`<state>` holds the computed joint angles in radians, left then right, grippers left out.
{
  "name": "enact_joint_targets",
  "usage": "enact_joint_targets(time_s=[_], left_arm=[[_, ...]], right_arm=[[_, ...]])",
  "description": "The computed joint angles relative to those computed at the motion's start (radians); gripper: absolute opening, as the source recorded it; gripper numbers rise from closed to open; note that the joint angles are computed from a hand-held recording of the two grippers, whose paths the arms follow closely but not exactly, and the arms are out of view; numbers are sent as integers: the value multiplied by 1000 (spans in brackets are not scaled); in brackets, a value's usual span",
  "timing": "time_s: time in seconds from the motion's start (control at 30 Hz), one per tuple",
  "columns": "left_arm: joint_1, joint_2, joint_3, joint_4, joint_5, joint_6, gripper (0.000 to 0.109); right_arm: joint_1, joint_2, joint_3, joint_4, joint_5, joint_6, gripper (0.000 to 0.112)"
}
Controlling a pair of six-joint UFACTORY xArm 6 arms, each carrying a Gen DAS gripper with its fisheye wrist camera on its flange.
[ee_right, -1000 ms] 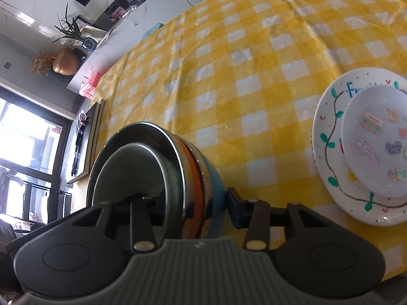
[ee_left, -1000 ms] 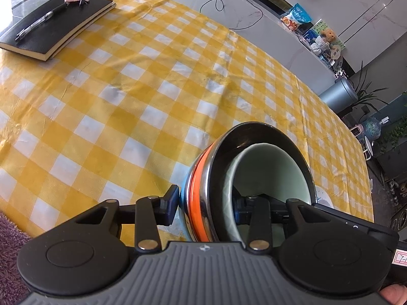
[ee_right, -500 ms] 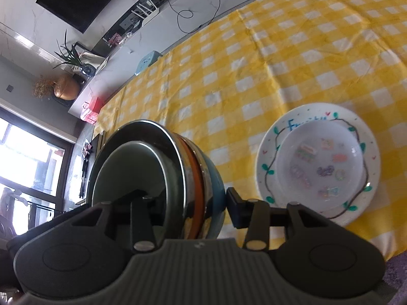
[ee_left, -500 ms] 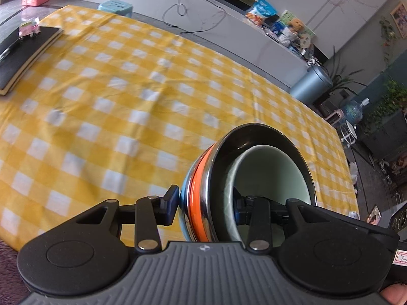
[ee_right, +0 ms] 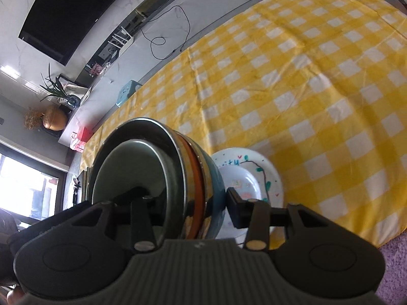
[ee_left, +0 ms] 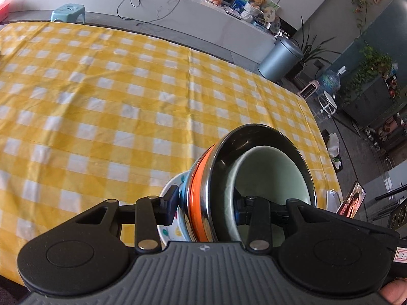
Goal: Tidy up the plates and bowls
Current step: 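Lift the nested bowl stack and carry it over the stacked plates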
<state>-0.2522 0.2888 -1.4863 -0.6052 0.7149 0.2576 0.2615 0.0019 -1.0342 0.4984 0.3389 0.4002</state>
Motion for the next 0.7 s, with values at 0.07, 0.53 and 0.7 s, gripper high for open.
enact_joint_targets(time_s=[0.07,0.53,0.7], left_arm=[[-8,12,-12,11,5,-13,45],[-10,81,-59,14,44,-29,44],[-11,102,-71,19,56,-35,44]], right_arm=[[-13,-1,6,22,9,-15,43],[-42,59,-27,48,54,-42,43],[-48,72,-25,52,59,-39,43]])
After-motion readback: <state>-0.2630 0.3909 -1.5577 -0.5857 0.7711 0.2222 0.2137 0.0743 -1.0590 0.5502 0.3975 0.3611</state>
